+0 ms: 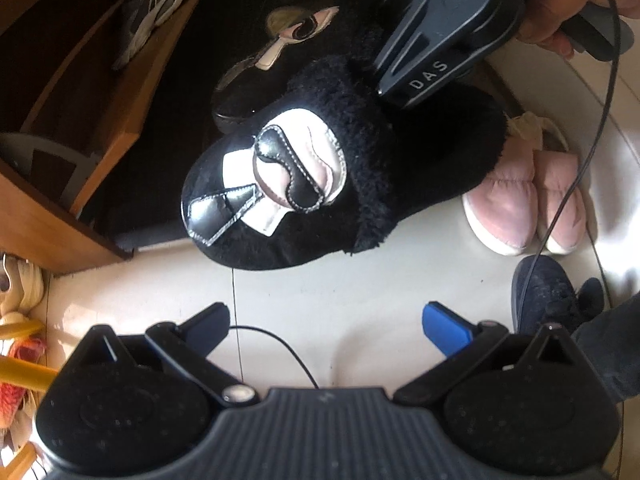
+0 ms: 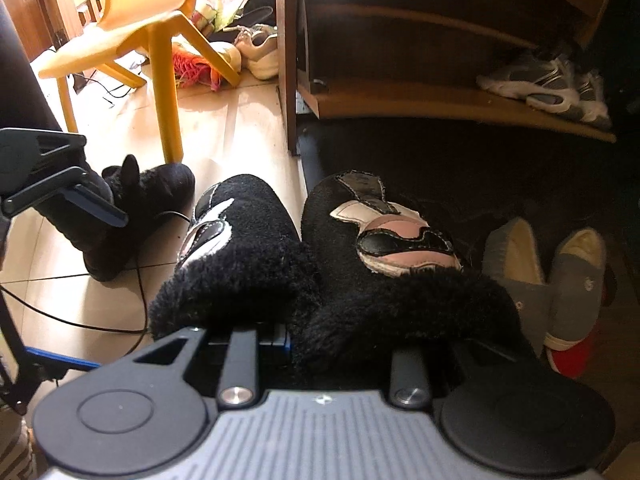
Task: Organize scattered shoes
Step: 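Carry the black slippers up to the cabinet shelf with the right tool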
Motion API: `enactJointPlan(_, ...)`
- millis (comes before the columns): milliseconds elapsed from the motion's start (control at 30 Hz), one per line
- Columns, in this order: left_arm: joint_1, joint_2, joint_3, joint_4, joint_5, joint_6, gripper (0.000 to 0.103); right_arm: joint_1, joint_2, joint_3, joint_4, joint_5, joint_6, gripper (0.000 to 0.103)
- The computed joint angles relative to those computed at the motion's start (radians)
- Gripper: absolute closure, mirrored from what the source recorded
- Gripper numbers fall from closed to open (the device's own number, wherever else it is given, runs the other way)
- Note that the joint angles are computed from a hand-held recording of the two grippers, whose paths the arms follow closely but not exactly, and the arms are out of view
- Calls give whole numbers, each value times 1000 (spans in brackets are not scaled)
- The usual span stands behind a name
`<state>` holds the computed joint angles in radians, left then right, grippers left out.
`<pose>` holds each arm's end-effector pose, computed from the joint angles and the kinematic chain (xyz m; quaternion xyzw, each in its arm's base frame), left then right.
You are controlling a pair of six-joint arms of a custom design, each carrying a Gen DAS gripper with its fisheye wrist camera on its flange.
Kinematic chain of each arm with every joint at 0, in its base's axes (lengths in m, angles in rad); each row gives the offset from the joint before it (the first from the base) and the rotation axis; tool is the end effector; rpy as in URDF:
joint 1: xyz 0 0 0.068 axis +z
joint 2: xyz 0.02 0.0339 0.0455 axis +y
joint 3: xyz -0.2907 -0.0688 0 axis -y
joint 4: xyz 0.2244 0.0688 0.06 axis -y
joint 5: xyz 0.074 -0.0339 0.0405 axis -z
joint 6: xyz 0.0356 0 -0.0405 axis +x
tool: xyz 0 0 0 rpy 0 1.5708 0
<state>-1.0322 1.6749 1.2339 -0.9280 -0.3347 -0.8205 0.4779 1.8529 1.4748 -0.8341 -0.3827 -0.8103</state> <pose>0.1641 -0.2518 0.2557 0.0870 0.9773 0.0202 0.1921 0.3217 0.1816 0.2654 -0.6072 0.7521 0.1556 0.2036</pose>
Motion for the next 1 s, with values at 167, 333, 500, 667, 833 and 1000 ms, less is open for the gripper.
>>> enactJointPlan(167, -31, -44, 11, -24, -22, 32, 0, -8, -81, -16, -42, -2, 4, 76)
enactJointPlan(333, -64, -68, 36, -52, -27, 84, 0, -18, -156, -37, -79, -9, 4, 76)
enactJointPlan(500, -94, -91, 74, -84, -48, 180, 0, -32, -211, -57, -104, -20, -7, 76)
enactJointPlan(667, -106, -121, 96, -96, -25, 247, 0, -53, -251, -39, -162, -32, -58, 76)
enactJointPlan(833, -125, -157, 119, -133, -11, 364, 0, -77, -268, 11, -232, -47, -108, 76)
enactJointPlan(1000, -115, -194, 116, -147, -5, 453, 0, -102, -266, 73, -303, -49, -166, 76)
